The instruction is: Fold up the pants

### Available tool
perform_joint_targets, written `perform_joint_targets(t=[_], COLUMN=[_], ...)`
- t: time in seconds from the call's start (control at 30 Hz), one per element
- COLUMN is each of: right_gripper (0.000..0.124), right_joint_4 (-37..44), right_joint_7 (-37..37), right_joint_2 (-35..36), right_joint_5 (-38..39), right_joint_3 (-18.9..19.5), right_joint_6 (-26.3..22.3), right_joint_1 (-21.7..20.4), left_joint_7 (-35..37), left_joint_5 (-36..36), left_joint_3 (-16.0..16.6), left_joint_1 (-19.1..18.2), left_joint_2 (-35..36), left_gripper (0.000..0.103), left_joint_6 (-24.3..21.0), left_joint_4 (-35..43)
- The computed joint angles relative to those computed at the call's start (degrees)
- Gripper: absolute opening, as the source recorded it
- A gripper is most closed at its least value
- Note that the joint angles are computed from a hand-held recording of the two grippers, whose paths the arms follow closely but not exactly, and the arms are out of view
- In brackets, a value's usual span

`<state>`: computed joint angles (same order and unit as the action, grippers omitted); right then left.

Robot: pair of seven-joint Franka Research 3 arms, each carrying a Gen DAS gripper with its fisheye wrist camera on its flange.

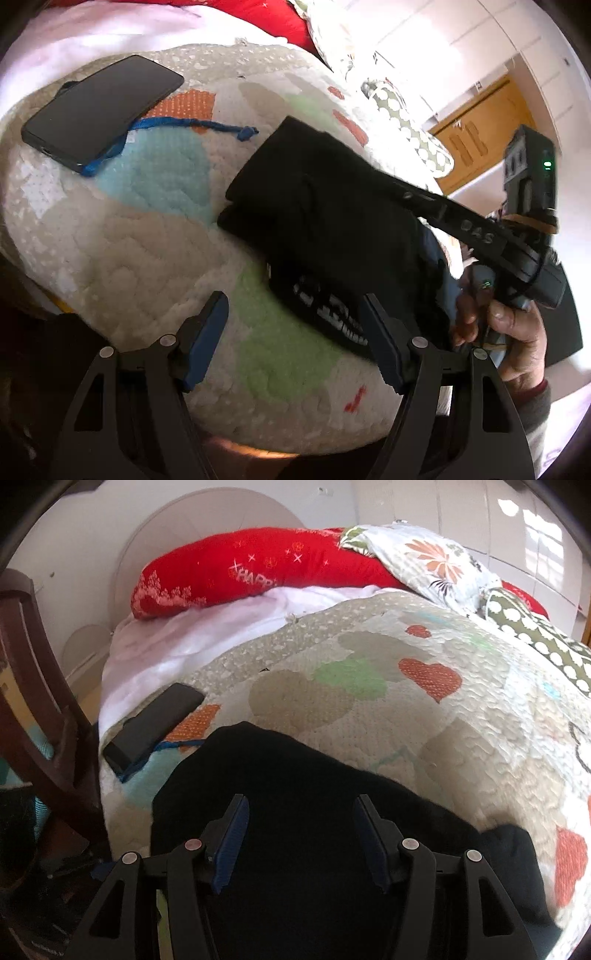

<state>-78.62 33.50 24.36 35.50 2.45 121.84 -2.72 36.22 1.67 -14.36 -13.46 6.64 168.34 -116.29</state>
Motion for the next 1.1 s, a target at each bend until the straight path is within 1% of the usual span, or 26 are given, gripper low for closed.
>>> perform_joint_targets(t=[0.03,0.07,0.1,0.17,0.23,0.27,0.3,0.33,0.37,0.4,0.43,0.47,0.53,0.57,0.63,0.67,0.7,0.77,0.83,0.87,0.9,0.93,1.0,1.03,1.07,1.1], right_gripper=[0.057,0.057,0.057,0.057,0.062,0.066,0.068,0.068,0.068,0.068,0.068,0.068,0.068,0.068,0.068,0.068,0.068,0.068,0.068,0.068,0.068,0.068,0.068,0.068,0.068,0.068], right_joint_4=[1.32,2.67,4.24,7.58,10.43,11.61,12.2,12.53,12.9,13.36,13.79,13.34,11.4,10.4,9.42,9.8,10.59,9.73,6.81,5.65,4.1,4.08,4.7,4.72,4.91,4.74], right_joint_7=[0.83,1.59,2.29,4.02,5.5,6.19,6.58,6.79,7.07,7.59,8.52,8.95,8.37,8.44,8.87,9.29,9.9,10.07,9.57,9.97,11.33,12.68,14.32,15.18,15.87,16.37], right_joint_2=[1.03,2.06,3.29,6.05,8.51,9.69,10.33,10.71,10.86,10.87,10.6,9.76,7.23,5.85,4.27,4.08,4.13,2.93,0.73,0.05,-0.6,-0.39,0.55,0.88,1.29,1.45], right_joint_5=[-0.71,-1.43,-2.05,-2.93,-3.37,-3.14,-2.65,-1.64,-0.86,-0.72,-0.88,-0.55,1.69,2.62,4.36,5.06,5.52,6.08,6.87,6.8,5.92,5.21,5.68,6.69,7.59,9.0], right_joint_3=[-0.12,-0.17,-0.13,0.06,0.46,0.78,1.18,1.7,2.05,2.08,1.82,1.71,1.78,1.4,0.73,0.41,-0.05,-1.14,-2.46,-3.16,-4.39,-5.07,-5.4,-5.34,-5.18,-4.85], right_joint_6=[-0.47,-0.99,-1.59,-2.73,-4.15,-4.6,-4.92,-5.32,-5.92,-6.51,-6.82,-6.2,-4.1,-2.67,-1.48,-2.27,-3.7,-3.49,-0.78,0.61,2.39,2.36,0.42,-1.01,-2.2,-3.62], right_joint_1=[0.33,0.61,0.79,0.96,0.81,0.55,0.16,-0.53,-1.14,-1.4,-1.56,-1.9,-3.53,-4.32,-6.02,-7.07,-8.32,-10.31,-12.12,-12.6,-12.98,-13.51,-15.46,-16.72,-17.69,-18.76], left_joint_7=[-1.04,-2.0,-2.61,-3.62,-7.15,-7.92,-7.59,-6.56,-5.55,-5.04,-5.73,-5.82,-5.61,-6.63,-7.69,-7.61,-6.83,-0.92,7.67,10.97,16.24,22.4,31.88,37.32,39.61,40.11], left_joint_5=[0.87,1.4,1.62,2.48,6.74,8.26,9.49,9.8,9.58,9.43,10.48,11.45,13.4,16.68,22.45,26.43,28.21,28.5,26.0,24.78,22.47,19.38,13.79,10.71,9.92,9.9], left_joint_3=[0.39,0.64,0.74,0.97,3.27,3.7,3.63,3.02,2.3,1.99,2.8,3.16,3.82,5.4,7.09,7.8,7.52,4.65,0.95,-0.12,-2.44,-5.78,-11.2,-13.8,-14.41,-13.33], left_joint_1=[-0.27,-0.44,-0.44,-0.58,-2.44,-2.77,-2.76,-2.21,-1.62,-1.29,-1.78,-1.96,-2.33,-3.94,-6.03,-7.56,-7.91,-7.7,-7.31,-7.63,-7.47,-6.86,-6.13,-6.07,-6.83,-7.91], left_joint_2=[0.54,1.4,2.44,4.32,6.13,6.53,7.4,7.68,7.95,8.0,7.91,7.5,6.95,6.52,6.83,7.51,8.3,11.44,15.53,17.58,21.04,24.64,30.71,33.9,35.9,36.2], left_gripper=[0.081,0.085,0.086,0.094,0.095,0.095,0.095,0.08,0.047,0.039,0.032,0.026,0.022,0.022,0.022,0.022,0.022,0.022,0.022,0.022,0.022,0.022,0.022,0.022,0.022,0.023], left_joint_6=[0.68,1.8,2.31,2.92,2.58,2.29,2.63,3.38,3.27,2.65,2.69,3.86,4.32,3.93,2.73,1.57,1.01,0.11,-2.21,-3.03,-4.55,-7.29,-13.08,-17.48,-20.88,-22.38], left_joint_4=[0.45,1.07,2.04,3.86,6.2,6.78,7.85,7.93,8.38,8.53,8.53,8.2,8.65,9.65,12.4,15.08,16.94,22.41,28.4,31.07,35.33,39.69,47.07,51.34,54.2,55.06])
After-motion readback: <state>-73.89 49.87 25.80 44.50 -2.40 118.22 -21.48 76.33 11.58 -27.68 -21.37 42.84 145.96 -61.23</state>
